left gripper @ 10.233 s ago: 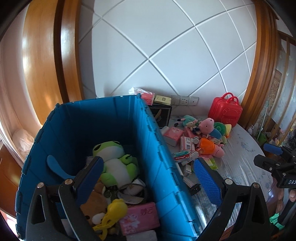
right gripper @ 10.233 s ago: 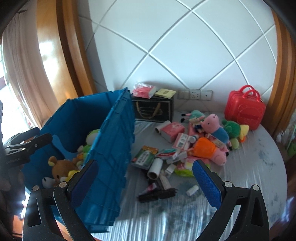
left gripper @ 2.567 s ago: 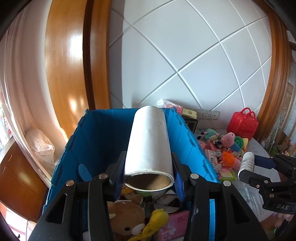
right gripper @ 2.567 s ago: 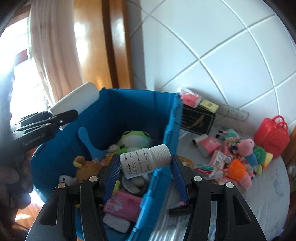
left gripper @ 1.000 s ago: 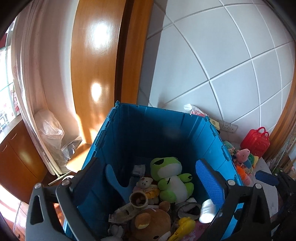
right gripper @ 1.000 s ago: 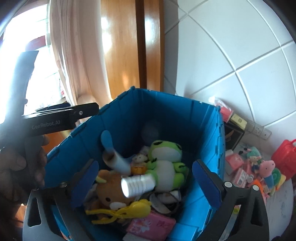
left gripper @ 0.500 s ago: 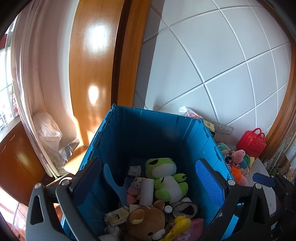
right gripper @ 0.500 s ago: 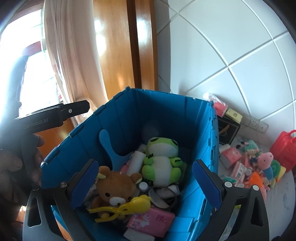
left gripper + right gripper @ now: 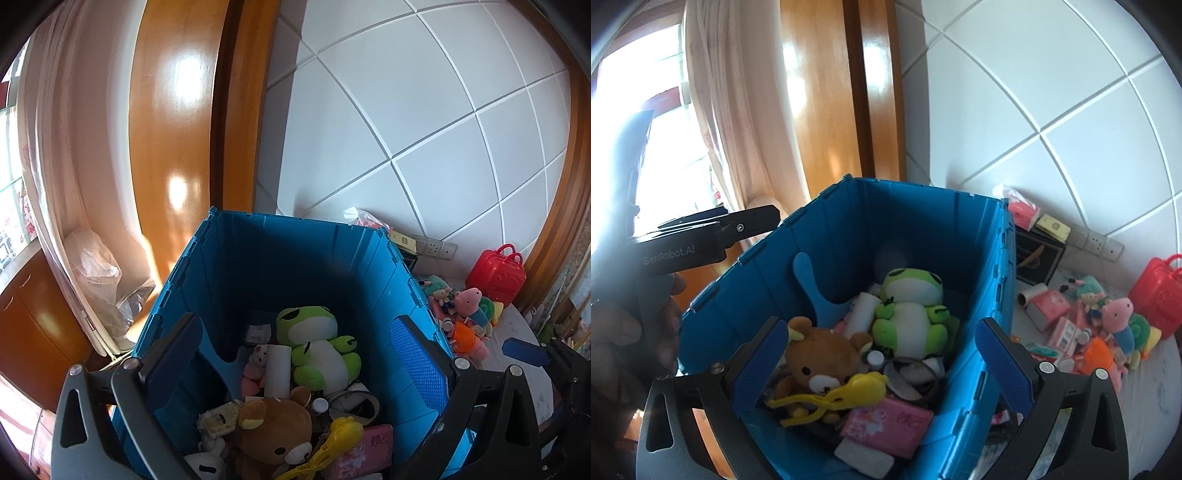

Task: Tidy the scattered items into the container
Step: 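Move both tools back toward the items on the bed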

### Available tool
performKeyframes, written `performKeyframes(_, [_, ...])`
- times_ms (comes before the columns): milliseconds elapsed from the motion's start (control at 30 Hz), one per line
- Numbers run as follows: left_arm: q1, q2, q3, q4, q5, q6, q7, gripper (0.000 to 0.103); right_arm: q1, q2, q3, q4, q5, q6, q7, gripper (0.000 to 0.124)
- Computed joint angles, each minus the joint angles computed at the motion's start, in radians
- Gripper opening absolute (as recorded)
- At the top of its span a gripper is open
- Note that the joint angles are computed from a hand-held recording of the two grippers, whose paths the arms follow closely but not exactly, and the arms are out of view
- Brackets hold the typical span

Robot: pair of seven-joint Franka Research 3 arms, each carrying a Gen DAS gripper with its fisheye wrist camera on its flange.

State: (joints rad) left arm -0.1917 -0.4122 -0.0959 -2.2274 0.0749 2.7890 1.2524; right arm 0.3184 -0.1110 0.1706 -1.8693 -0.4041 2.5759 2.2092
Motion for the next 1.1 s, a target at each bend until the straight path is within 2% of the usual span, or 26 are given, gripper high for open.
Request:
performKeyframes(267, [0.031, -0.001, -0.094, 0.023, 0.092, -0.019, -0.123, 0.103, -0.042, -0.118, -0.010, -0.135, 0.065, 0.057, -0.046, 0.103])
performKeyframes(533, [0.039, 0.046, -0.215, 0.120, 0.254, -0.074, -0.339, 0.103, -0.145, -0.291, -0.033, -0.294, 0.178, 0.095, -0.144, 0.103])
performKeyframes(833, [-0.054, 0.214, -0.307, 0.314, 0.443, -0.205, -0.533, 0.103, -0.258, -0.493, -0.113, -0.466, 0.330, 0.056, -0.327, 0.103])
performKeyframes(1100, [-0.185, 0.375, -0.324, 0.484, 0.584, -0.324, -0.661, 0.103, -0.326, -0.605, -0.183, -0.555, 0.451, 0.005, -0.513, 0.103])
